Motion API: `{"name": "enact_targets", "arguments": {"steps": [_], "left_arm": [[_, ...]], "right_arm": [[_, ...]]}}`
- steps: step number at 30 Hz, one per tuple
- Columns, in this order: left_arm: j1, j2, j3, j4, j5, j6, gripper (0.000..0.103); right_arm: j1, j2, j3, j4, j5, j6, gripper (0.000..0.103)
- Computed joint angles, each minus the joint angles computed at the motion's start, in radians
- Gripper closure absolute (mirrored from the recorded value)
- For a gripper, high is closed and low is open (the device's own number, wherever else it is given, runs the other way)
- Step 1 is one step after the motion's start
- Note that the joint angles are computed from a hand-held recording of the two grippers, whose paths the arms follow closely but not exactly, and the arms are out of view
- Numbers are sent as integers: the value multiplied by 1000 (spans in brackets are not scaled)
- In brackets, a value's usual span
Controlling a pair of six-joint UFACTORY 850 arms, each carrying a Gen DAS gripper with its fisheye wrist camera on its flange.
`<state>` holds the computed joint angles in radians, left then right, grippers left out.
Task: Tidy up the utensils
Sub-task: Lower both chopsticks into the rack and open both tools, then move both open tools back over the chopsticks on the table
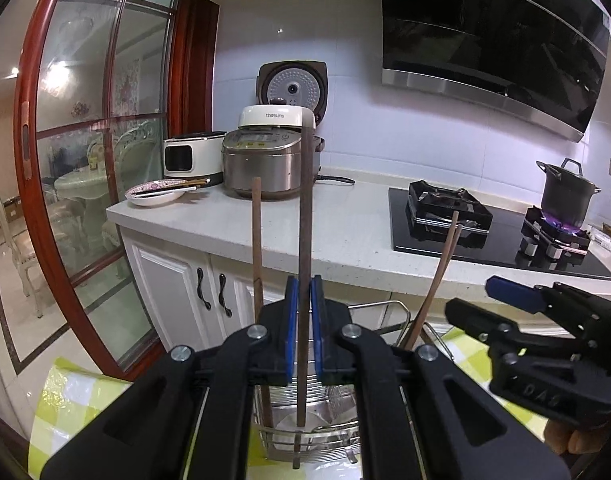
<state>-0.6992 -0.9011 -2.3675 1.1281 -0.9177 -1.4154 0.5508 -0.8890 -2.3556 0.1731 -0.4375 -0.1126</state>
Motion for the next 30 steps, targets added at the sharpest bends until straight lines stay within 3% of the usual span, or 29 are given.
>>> {"name": "enact_targets", "arguments": {"steps": [11,21,23,30], "left_arm": [[-13,57,84,11,0,-39,92],[-84,263,427,113,25,-336,85],[-100,283,471,91,36,-366,79],[-139,265,539,-126,154,-300,79]], "right_arm": [[-20,95,166,24,62,7,42],[-22,247,460,-34,141,88,35],[-20,281,535,-5,142,60,34],[-15,344,716,34,83,55,33]]}}
